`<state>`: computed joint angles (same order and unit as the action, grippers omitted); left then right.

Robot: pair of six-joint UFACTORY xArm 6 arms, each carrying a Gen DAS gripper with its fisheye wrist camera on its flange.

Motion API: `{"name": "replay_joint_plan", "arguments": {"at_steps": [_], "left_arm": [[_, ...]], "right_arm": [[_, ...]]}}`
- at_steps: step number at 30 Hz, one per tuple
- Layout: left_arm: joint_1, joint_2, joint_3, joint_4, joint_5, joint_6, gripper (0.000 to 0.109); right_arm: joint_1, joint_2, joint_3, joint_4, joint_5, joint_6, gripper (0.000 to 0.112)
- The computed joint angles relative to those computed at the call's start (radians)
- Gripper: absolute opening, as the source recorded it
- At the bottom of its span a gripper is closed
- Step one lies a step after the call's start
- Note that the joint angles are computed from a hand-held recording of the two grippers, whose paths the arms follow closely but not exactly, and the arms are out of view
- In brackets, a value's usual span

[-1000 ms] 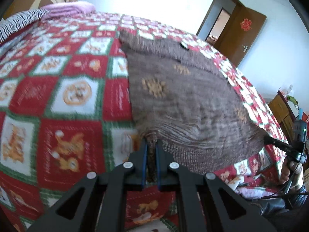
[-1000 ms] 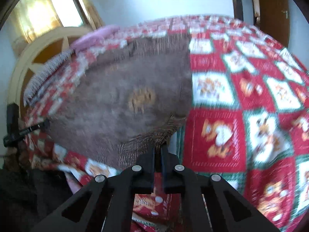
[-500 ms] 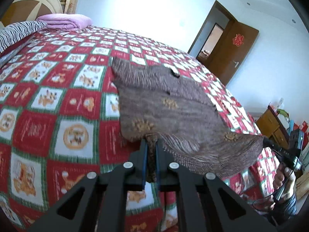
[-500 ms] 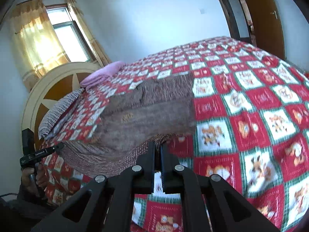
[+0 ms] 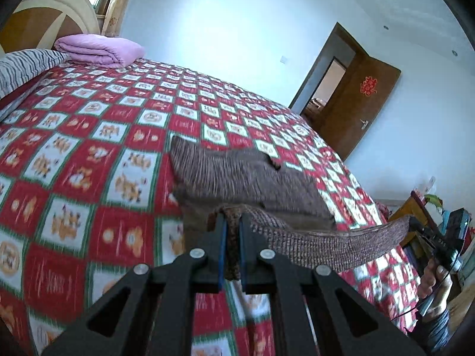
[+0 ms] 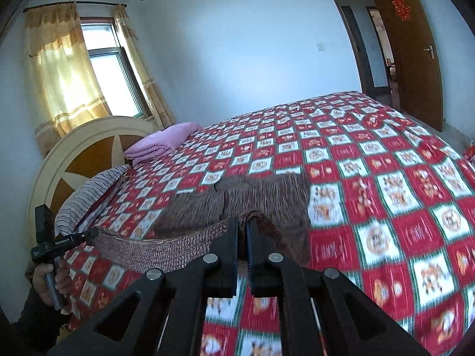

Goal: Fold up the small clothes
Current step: 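Lift the hem with both tools and fold it toward the collar, then lay the hem onto the collar and open both tools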

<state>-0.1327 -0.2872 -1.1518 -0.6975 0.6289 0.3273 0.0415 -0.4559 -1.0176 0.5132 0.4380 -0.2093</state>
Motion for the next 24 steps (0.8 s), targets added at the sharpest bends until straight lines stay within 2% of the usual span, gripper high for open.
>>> {"name": "replay_joint_plan", "arguments": {"at_steps": [13, 19, 24], "left_arm": [[-0.011, 0.331, -0.368, 0.100, 0.039, -0.066, 0.007], [-0.010, 0.496, -0.584, 0.147, 0.082, -0.092, 0.007], [-0.005, 0.662, -0.773, 0.207, 0.134, -0.122, 0.007]], "right_arm": [[-0.028, 0.384, -0.373, -0.053, 0.022, 0.020, 0.004], [-0.056, 0.563, -0.564, -0.107, 0.068, 0.067, 0.004], [-0.076, 0.740, -0.755, -0.159, 0.143, 0.117, 0.004]]}}
